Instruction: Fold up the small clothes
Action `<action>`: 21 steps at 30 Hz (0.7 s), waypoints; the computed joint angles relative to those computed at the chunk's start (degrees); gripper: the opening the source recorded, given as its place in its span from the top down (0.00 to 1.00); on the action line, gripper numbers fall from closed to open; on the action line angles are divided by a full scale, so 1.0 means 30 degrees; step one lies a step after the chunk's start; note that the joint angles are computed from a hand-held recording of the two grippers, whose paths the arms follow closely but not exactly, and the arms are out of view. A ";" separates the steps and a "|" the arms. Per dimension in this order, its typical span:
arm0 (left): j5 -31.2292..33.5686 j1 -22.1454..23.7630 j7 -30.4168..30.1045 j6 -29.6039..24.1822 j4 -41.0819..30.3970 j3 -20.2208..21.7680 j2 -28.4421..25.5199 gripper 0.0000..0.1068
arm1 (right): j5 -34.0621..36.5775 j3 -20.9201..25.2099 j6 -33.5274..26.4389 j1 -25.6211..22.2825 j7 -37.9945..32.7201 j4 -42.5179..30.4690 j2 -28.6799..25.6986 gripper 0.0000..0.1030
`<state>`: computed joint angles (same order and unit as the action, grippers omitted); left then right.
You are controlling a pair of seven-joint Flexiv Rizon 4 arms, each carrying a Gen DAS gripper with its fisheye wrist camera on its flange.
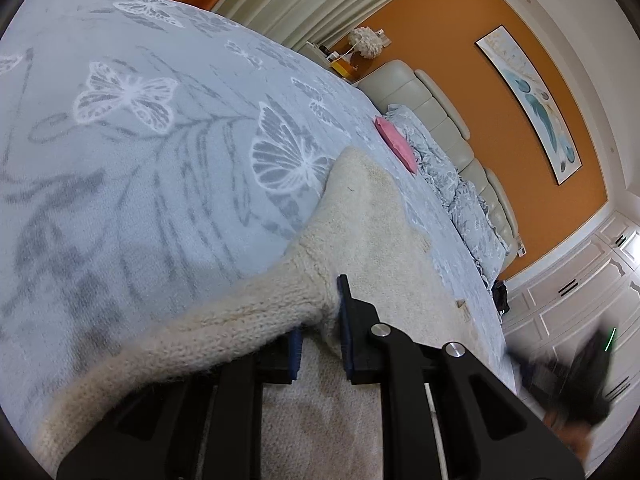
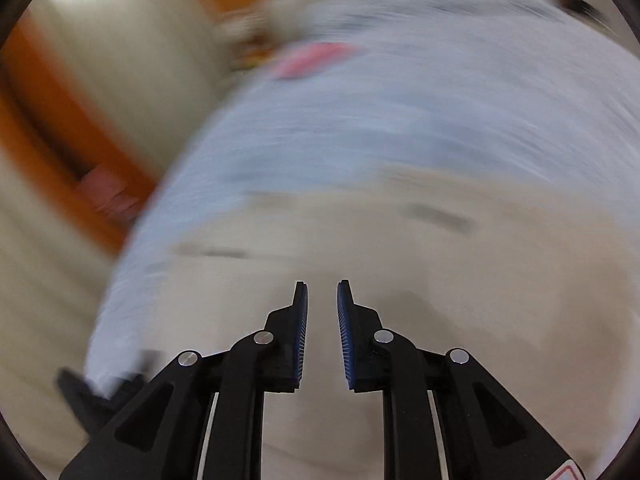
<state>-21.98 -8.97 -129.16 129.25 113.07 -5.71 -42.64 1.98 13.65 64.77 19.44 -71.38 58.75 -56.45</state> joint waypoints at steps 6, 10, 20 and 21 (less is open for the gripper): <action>-0.0895 -0.0607 0.0626 -0.0653 -0.0223 0.0417 0.0128 0.86 | 0.1721 0.0424 0.3548 -0.2662 0.0377 0.5059 0.2570 0.90; -0.1738 -0.1169 0.1192 -0.1097 -0.0437 0.0748 0.0172 0.86 | 0.2677 -0.1256 0.2059 -0.1716 -0.1220 0.4388 0.1912 1.00; 0.1346 0.2367 -0.1298 -0.4935 0.3544 -0.2452 0.4958 0.29 | 0.3732 0.0326 0.3343 -0.3475 -0.1395 1.3878 0.9072 0.51; 0.0924 0.2265 -0.1919 -0.4952 0.5039 -0.2564 0.6258 0.17 | 0.3896 0.1279 0.3094 -0.4418 -0.1312 1.5312 0.9878 0.51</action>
